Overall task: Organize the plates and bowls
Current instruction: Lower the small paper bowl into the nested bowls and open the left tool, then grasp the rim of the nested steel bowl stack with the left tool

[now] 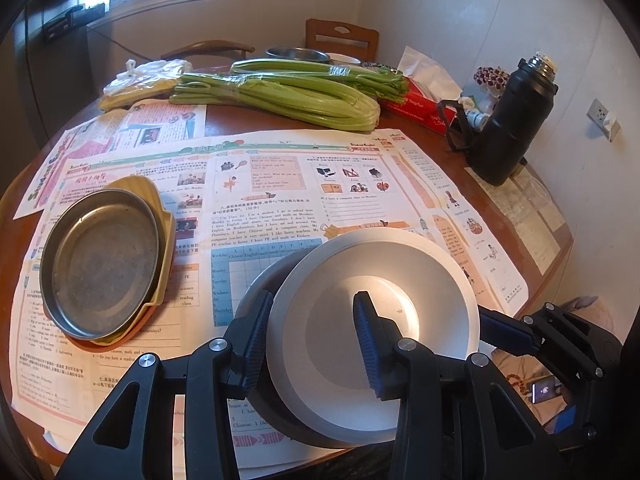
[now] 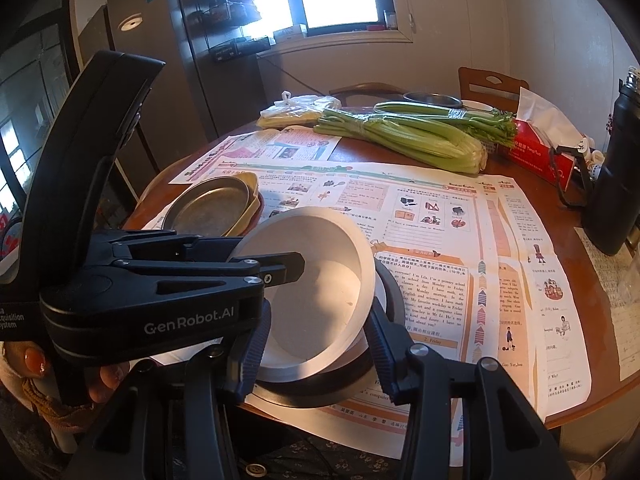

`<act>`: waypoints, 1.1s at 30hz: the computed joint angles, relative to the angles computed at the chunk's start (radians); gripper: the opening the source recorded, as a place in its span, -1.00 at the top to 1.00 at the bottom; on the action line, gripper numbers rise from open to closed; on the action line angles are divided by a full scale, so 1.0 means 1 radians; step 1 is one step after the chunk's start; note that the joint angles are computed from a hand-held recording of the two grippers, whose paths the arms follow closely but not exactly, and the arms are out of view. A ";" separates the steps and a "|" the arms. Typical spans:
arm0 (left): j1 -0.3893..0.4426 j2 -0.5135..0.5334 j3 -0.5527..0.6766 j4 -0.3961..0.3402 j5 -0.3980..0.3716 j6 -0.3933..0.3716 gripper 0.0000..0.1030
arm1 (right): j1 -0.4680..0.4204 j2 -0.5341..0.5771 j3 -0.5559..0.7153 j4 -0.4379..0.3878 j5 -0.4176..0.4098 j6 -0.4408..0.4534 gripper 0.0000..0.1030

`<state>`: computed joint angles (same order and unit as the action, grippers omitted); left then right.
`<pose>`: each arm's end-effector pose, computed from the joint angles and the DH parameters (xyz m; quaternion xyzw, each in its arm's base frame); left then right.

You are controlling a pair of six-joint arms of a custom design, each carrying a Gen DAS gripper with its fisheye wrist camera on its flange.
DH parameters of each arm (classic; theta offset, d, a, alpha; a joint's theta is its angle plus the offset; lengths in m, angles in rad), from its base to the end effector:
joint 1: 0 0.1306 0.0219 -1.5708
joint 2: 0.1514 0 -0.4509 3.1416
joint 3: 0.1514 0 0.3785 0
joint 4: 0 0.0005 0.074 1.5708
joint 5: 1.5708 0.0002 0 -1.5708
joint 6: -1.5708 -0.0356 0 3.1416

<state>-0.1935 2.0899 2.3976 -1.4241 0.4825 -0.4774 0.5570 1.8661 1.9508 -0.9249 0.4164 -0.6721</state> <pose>0.6924 -0.1530 0.5036 0.3623 0.8756 -0.1995 0.2495 0.5722 0.3388 0.4898 0.1263 0.9081 0.0438 0.3969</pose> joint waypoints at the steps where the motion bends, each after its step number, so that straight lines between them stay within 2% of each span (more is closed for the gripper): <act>1: 0.000 0.001 0.003 -0.002 0.000 0.001 0.17 | 0.001 0.001 0.002 -0.002 0.003 -0.001 0.06; 11: 0.003 0.009 0.014 -0.015 0.006 0.002 0.17 | -0.002 0.004 0.003 -0.011 0.006 -0.008 0.06; 25: 0.014 -0.006 -0.001 0.004 0.019 0.003 0.16 | -0.005 -0.017 -0.016 0.004 0.017 -0.022 0.06; 33: 0.028 -0.027 -0.015 0.043 0.023 0.020 -0.01 | -0.001 -0.031 -0.021 0.010 0.045 -0.031 0.06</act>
